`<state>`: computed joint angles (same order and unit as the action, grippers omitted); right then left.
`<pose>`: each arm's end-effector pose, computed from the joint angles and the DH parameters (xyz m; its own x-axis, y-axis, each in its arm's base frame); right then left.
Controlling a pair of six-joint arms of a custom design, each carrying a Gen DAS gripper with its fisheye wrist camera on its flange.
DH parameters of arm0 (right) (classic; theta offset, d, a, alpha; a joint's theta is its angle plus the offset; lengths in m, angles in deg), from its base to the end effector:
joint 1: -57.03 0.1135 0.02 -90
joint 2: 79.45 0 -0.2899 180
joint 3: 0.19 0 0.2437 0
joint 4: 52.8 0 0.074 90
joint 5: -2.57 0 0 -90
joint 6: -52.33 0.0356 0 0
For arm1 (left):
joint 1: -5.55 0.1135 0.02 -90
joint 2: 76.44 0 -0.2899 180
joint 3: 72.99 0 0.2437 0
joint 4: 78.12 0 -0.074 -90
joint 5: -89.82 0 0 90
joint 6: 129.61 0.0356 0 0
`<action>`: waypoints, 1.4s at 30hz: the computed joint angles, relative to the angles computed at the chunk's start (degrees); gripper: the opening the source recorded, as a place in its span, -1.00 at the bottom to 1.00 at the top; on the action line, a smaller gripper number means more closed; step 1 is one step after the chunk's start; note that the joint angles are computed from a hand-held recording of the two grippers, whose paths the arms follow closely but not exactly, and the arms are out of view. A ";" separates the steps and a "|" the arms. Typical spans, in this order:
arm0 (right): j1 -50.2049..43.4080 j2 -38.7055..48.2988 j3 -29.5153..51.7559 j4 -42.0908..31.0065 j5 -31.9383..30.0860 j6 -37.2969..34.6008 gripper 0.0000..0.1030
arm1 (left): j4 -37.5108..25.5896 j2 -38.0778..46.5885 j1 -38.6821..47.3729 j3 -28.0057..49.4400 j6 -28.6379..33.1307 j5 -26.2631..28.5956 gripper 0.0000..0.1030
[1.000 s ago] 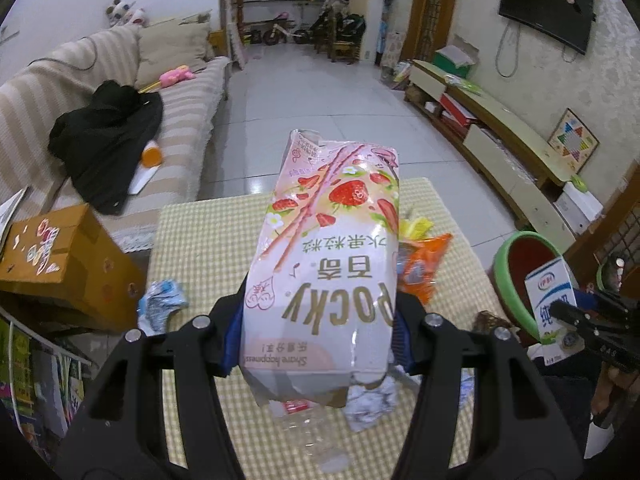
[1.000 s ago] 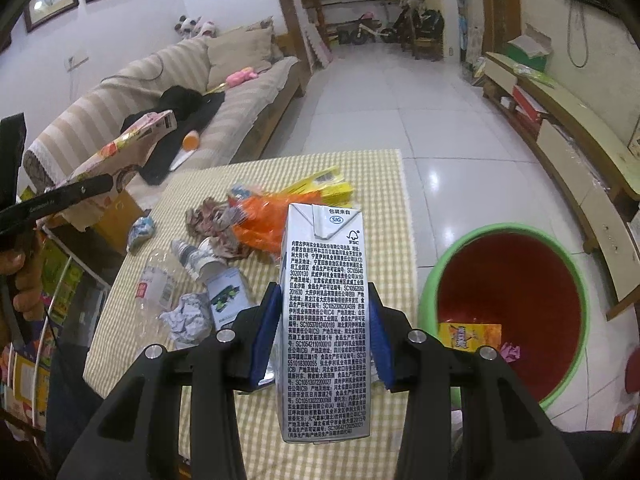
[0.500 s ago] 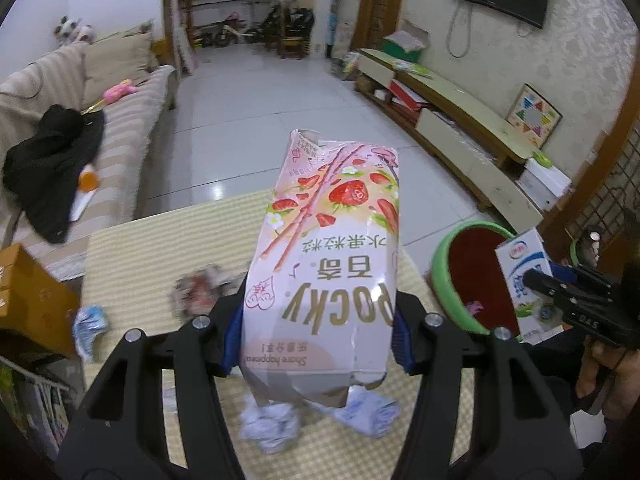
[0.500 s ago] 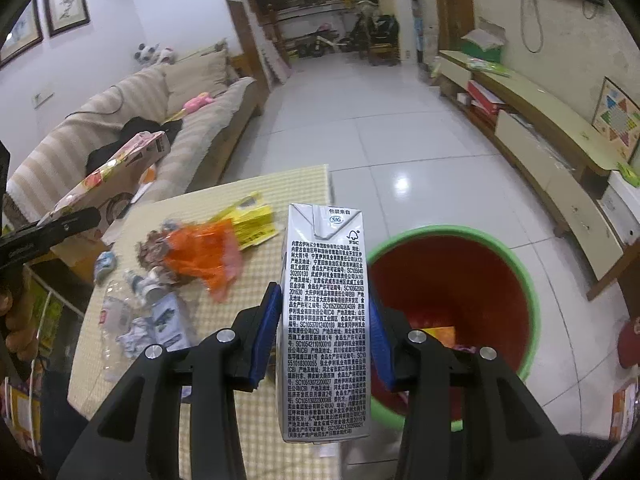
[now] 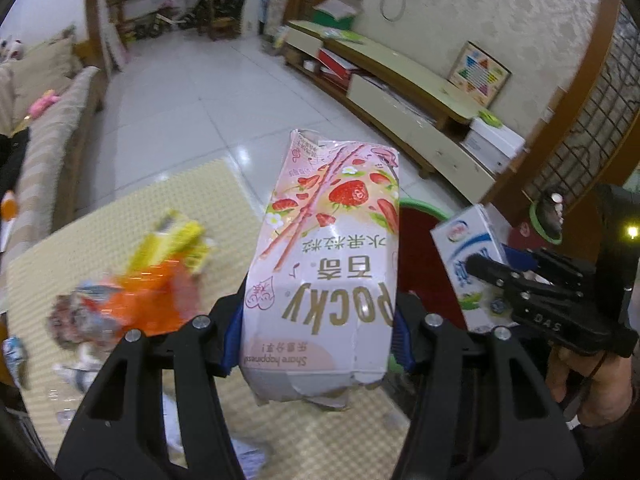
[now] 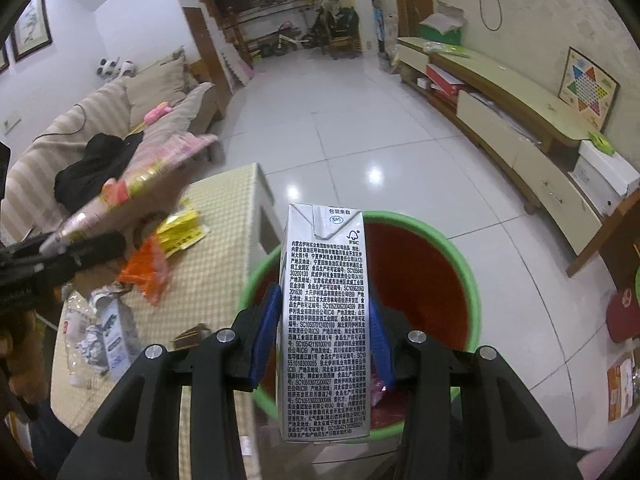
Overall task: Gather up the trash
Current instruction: 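Carry the Pocky box and milk carton over the red bin with both tools, then open both tools to drop the Pocky box and milk carton into the bin, then grasp the brown box with the right tool while the left tool grasps the clear bottle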
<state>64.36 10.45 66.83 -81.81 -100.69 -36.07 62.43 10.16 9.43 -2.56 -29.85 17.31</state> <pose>0.3075 0.0478 0.2232 -0.7875 -0.0739 -0.6119 -0.2427 0.9498 0.1976 0.2979 0.0095 0.2459 -0.7937 0.1082 -0.5986 0.2429 0.9586 -0.1487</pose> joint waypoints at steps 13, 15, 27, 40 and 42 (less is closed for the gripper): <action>-6.41 4.35 -2.82 3.56 -1.68 -2.87 -0.22 | 4.90 8.72 -12.96 0.13 -5.12 -5.30 0.11; -6.75 4.86 -3.13 4.15 -1.91 -2.82 -0.22 | 5.15 9.24 -13.20 0.13 -5.04 -5.41 0.11; -6.99 8.36 -2.07 5.41 -1.43 -2.57 -0.02 | 6.12 11.65 -14.69 1.07 -4.93 -6.41 0.69; -2.95 3.58 -2.84 5.16 1.35 -0.08 0.70 | 4.36 2.33 -4.38 -2.60 0.81 -5.36 0.90; -1.27 2.31 -2.65 4.58 1.67 0.87 0.72 | 3.22 0.10 -0.73 -3.28 2.14 -4.40 0.90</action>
